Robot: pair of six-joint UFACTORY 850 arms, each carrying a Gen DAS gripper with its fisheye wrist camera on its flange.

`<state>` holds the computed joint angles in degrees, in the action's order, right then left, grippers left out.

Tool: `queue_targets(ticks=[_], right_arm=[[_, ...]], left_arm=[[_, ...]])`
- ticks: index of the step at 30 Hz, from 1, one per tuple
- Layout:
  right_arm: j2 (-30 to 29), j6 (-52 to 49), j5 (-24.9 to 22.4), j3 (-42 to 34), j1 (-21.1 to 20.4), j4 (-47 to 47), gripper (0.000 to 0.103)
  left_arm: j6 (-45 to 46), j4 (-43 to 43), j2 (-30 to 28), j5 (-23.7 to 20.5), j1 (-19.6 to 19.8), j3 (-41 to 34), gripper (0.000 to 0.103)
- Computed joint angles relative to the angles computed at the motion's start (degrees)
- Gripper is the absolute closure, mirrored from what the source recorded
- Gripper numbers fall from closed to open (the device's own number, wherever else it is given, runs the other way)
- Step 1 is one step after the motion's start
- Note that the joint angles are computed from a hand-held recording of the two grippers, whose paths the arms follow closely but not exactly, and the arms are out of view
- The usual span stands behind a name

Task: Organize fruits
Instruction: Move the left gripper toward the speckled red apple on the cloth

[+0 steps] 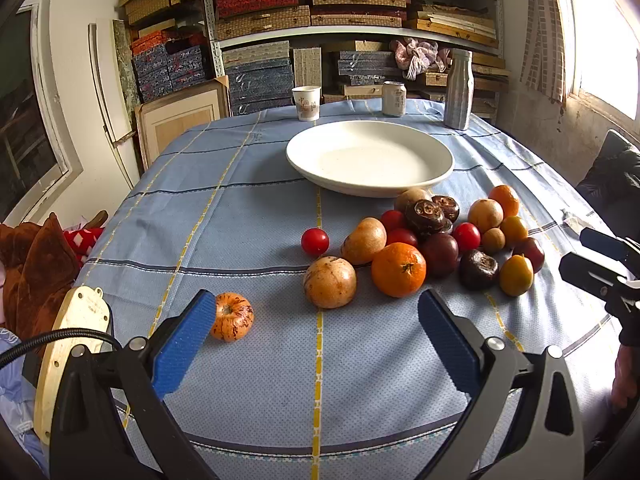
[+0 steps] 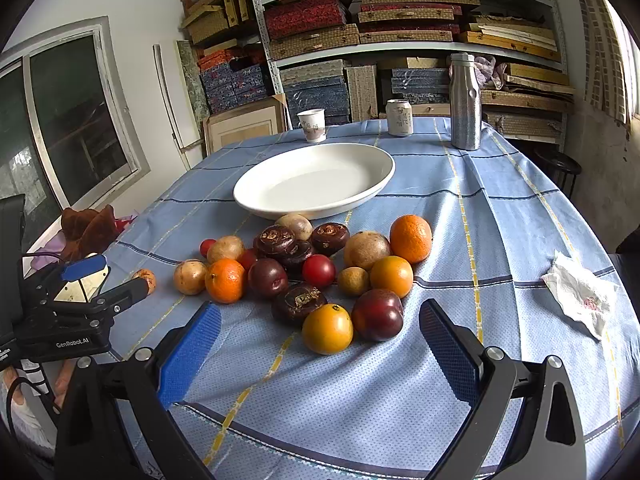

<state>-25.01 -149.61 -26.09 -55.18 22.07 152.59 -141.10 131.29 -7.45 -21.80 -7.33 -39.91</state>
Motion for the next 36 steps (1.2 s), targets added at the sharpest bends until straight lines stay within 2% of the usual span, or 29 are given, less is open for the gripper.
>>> queue_targets(ticks=[36], right_arm=[[0.5,0.0,-0.7,0.2,0.0,-0.2,0.003]], left_arm=[[0.8,-1.3,-0.2,-0.1,-0.5,0.1,0.004]])
